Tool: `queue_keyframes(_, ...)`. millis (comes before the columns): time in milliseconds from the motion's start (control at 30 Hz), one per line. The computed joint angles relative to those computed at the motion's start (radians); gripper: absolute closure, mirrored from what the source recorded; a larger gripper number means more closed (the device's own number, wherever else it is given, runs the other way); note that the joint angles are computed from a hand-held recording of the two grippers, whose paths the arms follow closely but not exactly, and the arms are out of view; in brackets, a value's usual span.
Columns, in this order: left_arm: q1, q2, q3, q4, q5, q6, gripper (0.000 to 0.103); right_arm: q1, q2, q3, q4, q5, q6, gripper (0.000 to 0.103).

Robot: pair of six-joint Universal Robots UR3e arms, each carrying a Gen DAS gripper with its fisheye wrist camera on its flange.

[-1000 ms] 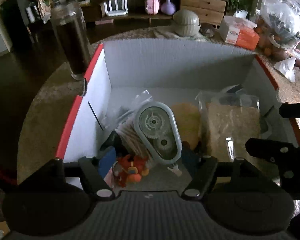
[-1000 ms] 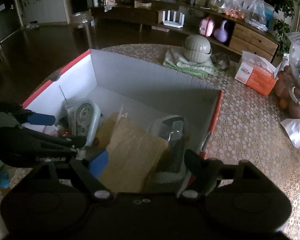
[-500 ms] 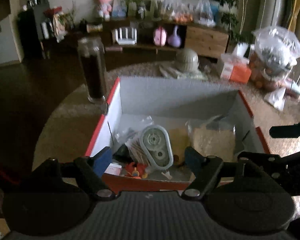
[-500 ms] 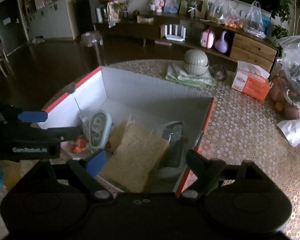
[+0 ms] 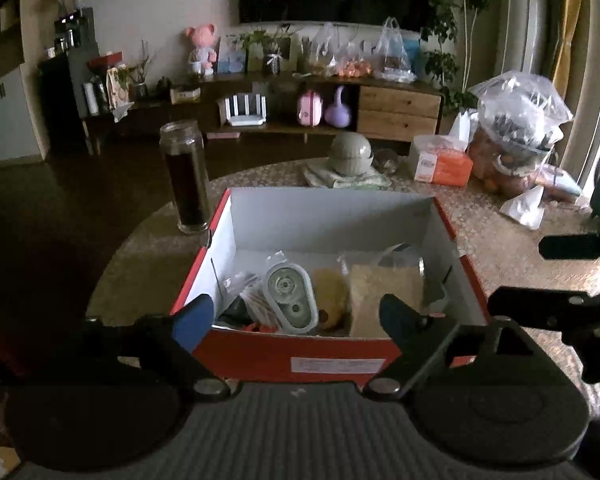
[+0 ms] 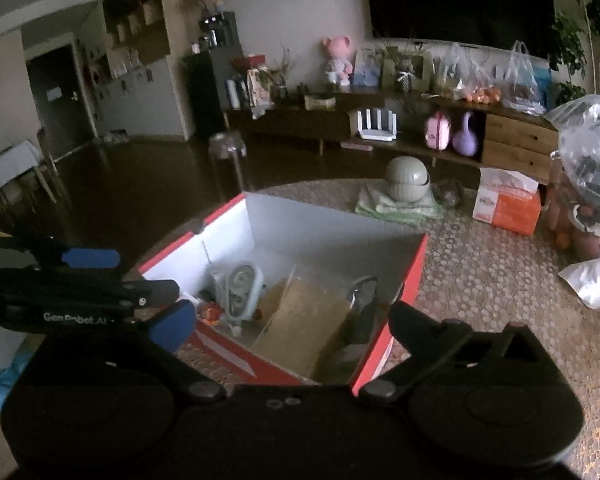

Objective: Organize objects

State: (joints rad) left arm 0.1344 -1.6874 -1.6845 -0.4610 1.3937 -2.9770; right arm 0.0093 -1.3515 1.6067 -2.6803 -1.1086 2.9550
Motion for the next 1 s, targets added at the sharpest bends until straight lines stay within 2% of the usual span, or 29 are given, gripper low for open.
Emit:
queue_keyframes(67,-0.006,0.018,-0.021,0.016,0.004,-0.02,0.006,-0.025,-0.043,0.048,-0.009,0.035,-0.01,0.0)
queue_keyframes(100,-0.008,0.026,-0.033,0.029,0.005,-0.032,0.0,-0.034,-0.057,0.065,-0.012,0.045,-0.013,0.0)
queue_keyframes(300,-0.03,0.07,-0.104,0.105,0.034,-0.075,0.0,-0.097,-0.152,0.157,0.014,0.12,-0.059,0.0)
queue_keyframes(433,-0.067,0.077,-0.126,0.124,0.088,-0.087,0.0,-0.12,-0.191,0.207,-0.005,0.131,-0.07,0.0)
queue_keyframes(1000,-0.134,0.117,-0.203,0.157,0.133,-0.1,0.0,-0.17,-0.255,0.323,-0.053,0.167,-0.125,0.0)
